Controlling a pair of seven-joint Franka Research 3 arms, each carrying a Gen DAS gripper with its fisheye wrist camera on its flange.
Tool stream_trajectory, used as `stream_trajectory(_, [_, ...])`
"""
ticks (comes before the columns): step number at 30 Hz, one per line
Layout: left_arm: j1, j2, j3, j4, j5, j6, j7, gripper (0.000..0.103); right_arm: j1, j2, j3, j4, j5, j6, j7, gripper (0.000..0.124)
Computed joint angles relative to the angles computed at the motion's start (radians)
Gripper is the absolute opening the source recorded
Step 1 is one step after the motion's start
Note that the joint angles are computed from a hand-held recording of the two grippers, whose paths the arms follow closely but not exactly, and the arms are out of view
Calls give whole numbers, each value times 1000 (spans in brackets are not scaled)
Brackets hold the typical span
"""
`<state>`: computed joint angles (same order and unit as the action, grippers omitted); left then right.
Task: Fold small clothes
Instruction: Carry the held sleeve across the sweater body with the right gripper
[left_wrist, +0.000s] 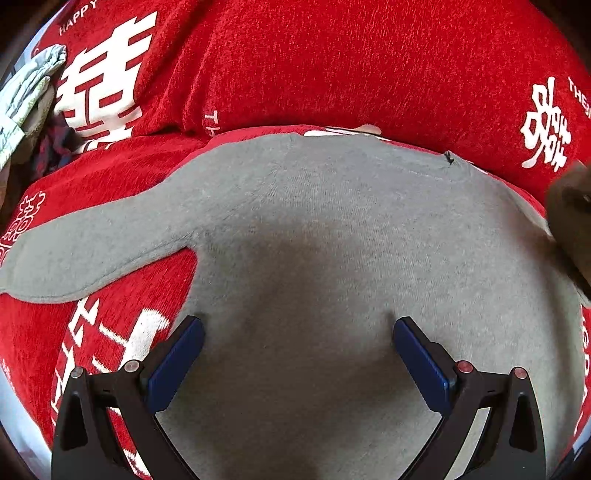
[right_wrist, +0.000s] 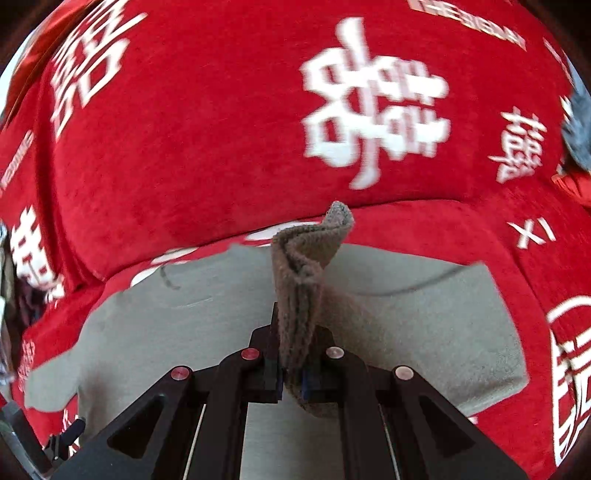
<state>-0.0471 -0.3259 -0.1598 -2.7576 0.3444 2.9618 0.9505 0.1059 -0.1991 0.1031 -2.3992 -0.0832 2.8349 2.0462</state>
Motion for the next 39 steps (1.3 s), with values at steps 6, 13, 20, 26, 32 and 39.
stream_trajectory(6, [-76, -57, 92, -58, -91, 39, 100, 103, 56, 84, 41, 77, -51, -9, 62, 7])
stream_trajectory(13, [-78, -124, 140, -109, -158, 54, 166, 103, 176, 188, 35, 171, -41, -3, 46, 7])
stream_trajectory(20, [-81, -179, 199, -156, -220, 63, 222, 103, 277, 257, 30, 241, 23, -5, -41, 7])
stream_trajectory(26, [-67, -207, 207, -178, -252, 69, 246, 103, 327, 310, 16, 285, 21, -27, -58, 7])
stream_trajectory(32, [-64, -208, 203, -185, -267, 56, 247, 103, 356, 344, -1, 303, 11, -36, -63, 7])
stream_trajectory(39, [-65, -250, 209, -204, -275, 53, 253, 103, 305, 335, 58, 279, 280, -69, -307, 12])
